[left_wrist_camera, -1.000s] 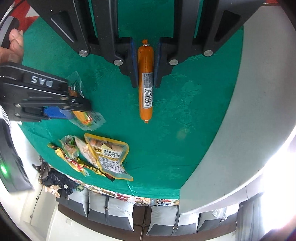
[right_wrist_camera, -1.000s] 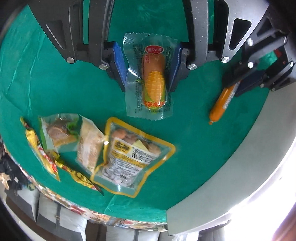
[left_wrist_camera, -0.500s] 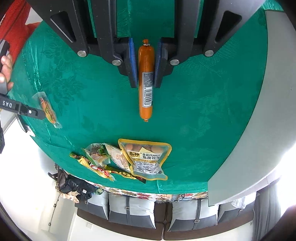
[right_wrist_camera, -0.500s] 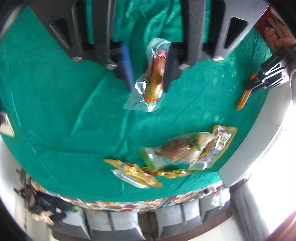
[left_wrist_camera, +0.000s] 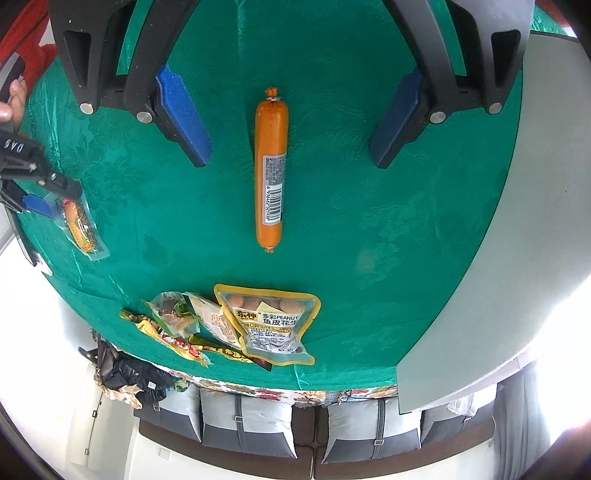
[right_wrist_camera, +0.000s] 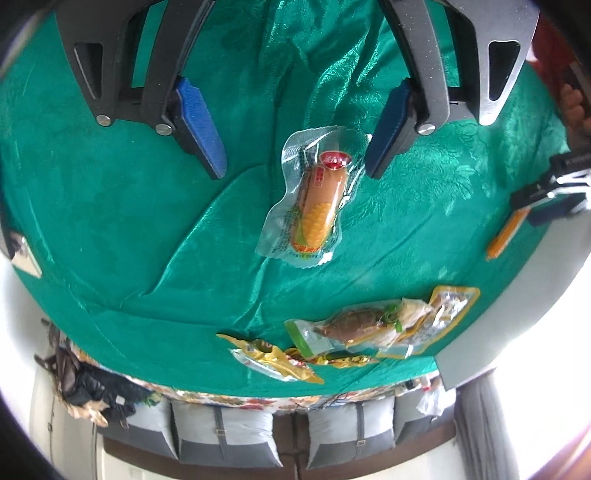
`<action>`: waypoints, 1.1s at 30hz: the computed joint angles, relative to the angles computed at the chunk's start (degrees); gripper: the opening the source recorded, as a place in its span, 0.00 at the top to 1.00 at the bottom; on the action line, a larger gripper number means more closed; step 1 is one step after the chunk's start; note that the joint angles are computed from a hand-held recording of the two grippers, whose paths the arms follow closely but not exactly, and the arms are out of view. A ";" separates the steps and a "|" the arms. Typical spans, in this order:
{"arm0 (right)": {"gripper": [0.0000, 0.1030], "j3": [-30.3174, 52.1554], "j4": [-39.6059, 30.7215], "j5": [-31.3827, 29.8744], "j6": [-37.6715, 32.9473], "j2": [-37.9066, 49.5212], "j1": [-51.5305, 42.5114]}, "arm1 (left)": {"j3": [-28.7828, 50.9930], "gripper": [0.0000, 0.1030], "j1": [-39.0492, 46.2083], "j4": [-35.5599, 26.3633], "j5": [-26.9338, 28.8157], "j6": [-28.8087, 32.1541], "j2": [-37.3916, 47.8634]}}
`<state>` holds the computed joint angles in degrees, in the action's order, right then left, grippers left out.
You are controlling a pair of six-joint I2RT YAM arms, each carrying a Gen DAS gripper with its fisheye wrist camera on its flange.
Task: Organize snacks
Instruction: 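Grasp the corn sausage pack with the right tool while the left tool holds the orange sausage, then carry both sausages over the white box and open both tools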
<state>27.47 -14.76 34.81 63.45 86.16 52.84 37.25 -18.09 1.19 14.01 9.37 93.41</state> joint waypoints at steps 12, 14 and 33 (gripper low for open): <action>0.16 0.57 -1.87 -9.14 -3.51 -7.89 -7.16 | 1.74 0.84 -5.59 -2.50 -5.77 1.52 -0.56; 0.16 3.99 -4.62 -9.09 -5.91 -6.92 -8.98 | 1.78 0.86 -6.64 -2.24 -5.98 0.76 -0.45; 0.79 10.56 -11.78 -17.93 -7.04 -7.62 -15.27 | 4.78 0.86 9.02 -9.73 14.38 -1.66 -2.76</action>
